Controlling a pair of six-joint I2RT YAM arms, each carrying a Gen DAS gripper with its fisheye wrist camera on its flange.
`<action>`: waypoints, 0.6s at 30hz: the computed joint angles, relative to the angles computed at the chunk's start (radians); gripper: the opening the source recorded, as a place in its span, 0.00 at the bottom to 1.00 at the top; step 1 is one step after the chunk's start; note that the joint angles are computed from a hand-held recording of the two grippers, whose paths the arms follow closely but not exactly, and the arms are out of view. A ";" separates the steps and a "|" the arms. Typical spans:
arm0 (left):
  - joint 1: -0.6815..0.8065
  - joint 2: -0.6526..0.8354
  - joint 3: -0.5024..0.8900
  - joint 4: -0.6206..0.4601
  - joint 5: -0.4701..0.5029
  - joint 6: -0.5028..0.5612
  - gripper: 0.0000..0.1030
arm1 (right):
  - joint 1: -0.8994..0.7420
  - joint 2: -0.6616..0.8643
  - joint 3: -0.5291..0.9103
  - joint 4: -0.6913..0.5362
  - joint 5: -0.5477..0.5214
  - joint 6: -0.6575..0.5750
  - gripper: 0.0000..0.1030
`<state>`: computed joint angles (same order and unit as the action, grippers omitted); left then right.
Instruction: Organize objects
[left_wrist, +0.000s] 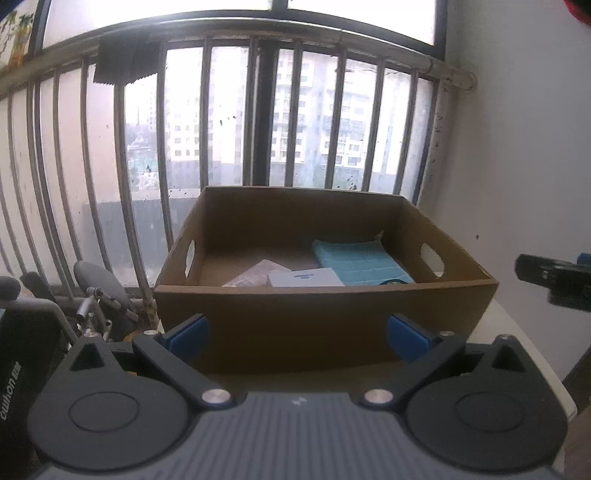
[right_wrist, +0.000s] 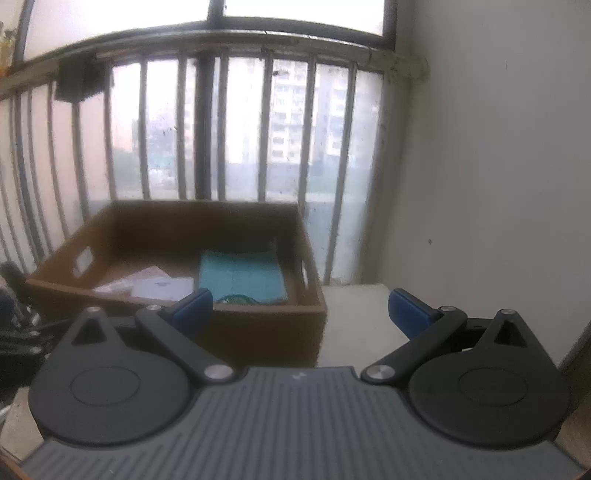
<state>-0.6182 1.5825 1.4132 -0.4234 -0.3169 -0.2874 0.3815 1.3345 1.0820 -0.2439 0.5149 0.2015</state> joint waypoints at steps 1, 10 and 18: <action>0.008 0.009 0.008 -0.005 0.006 -0.005 1.00 | -0.009 -0.013 -0.021 0.025 -0.034 -0.005 0.99; 0.022 0.105 0.121 -0.071 0.019 -0.007 1.00 | -0.060 0.020 -0.043 0.077 -0.273 -0.013 0.99; 0.020 0.155 0.181 -0.090 0.027 0.002 1.00 | -0.053 0.100 0.014 0.050 -0.276 -0.027 0.99</action>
<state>-0.5984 1.7373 1.5943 -0.5138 -0.2896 -0.2851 0.3285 1.4342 1.0956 -0.1942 0.2384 0.1741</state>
